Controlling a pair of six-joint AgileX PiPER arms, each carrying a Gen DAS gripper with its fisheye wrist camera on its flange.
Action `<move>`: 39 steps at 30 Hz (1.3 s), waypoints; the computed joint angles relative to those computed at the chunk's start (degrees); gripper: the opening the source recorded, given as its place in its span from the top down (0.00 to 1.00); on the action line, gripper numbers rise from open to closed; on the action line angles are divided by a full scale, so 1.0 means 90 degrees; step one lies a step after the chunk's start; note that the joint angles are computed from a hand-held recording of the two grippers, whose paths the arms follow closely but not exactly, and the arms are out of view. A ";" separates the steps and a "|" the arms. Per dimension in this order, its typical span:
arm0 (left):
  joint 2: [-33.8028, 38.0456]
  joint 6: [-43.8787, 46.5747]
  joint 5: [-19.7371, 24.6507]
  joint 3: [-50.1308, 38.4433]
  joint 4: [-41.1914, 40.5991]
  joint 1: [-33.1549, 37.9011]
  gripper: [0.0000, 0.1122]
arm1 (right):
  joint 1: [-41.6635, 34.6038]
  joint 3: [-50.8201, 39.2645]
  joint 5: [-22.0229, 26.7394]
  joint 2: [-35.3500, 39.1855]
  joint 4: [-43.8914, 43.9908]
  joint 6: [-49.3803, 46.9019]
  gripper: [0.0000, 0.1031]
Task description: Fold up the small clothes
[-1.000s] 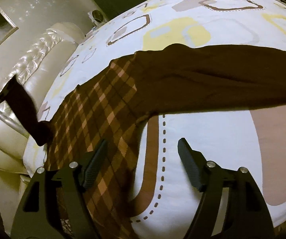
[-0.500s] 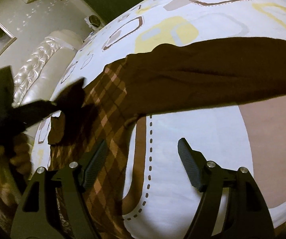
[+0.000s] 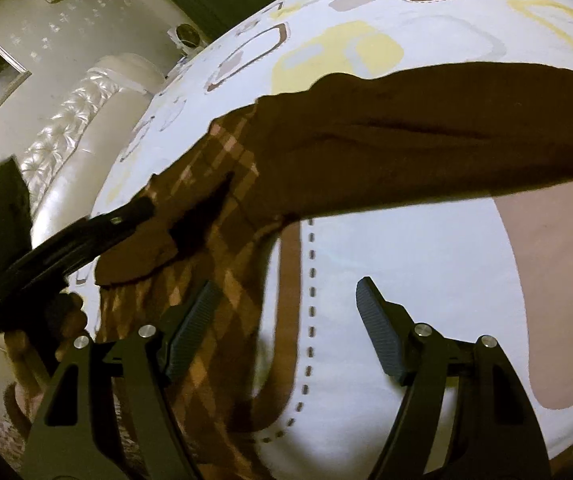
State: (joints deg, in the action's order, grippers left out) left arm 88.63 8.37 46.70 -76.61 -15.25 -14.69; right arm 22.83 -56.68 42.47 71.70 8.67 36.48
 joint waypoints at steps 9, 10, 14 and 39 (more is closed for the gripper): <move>-0.1190 0.1848 -0.0476 0.1313 -0.0648 0.2015 0.29 | -0.0211 -0.0382 -0.0493 0.0421 0.1559 -0.0833 0.29; -0.1176 0.2131 -0.0506 0.1414 -0.0813 0.2372 0.29 | -0.0275 -0.0409 -0.0598 0.0545 0.1961 -0.1088 0.29; -0.0816 0.2678 -0.0232 0.1371 -0.1391 0.3503 0.29 | -0.0263 -0.0979 -0.0798 0.1430 0.2630 -0.1551 0.30; 0.0228 0.3350 0.0114 0.1123 -0.2358 0.5329 0.29 | -0.0341 -0.1855 -0.1080 0.2292 0.1657 -0.0790 0.96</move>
State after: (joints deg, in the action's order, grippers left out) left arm 90.69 38.51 47.73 -66.50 -36.47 33.27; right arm 19.76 -73.38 32.75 92.33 23.58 29.38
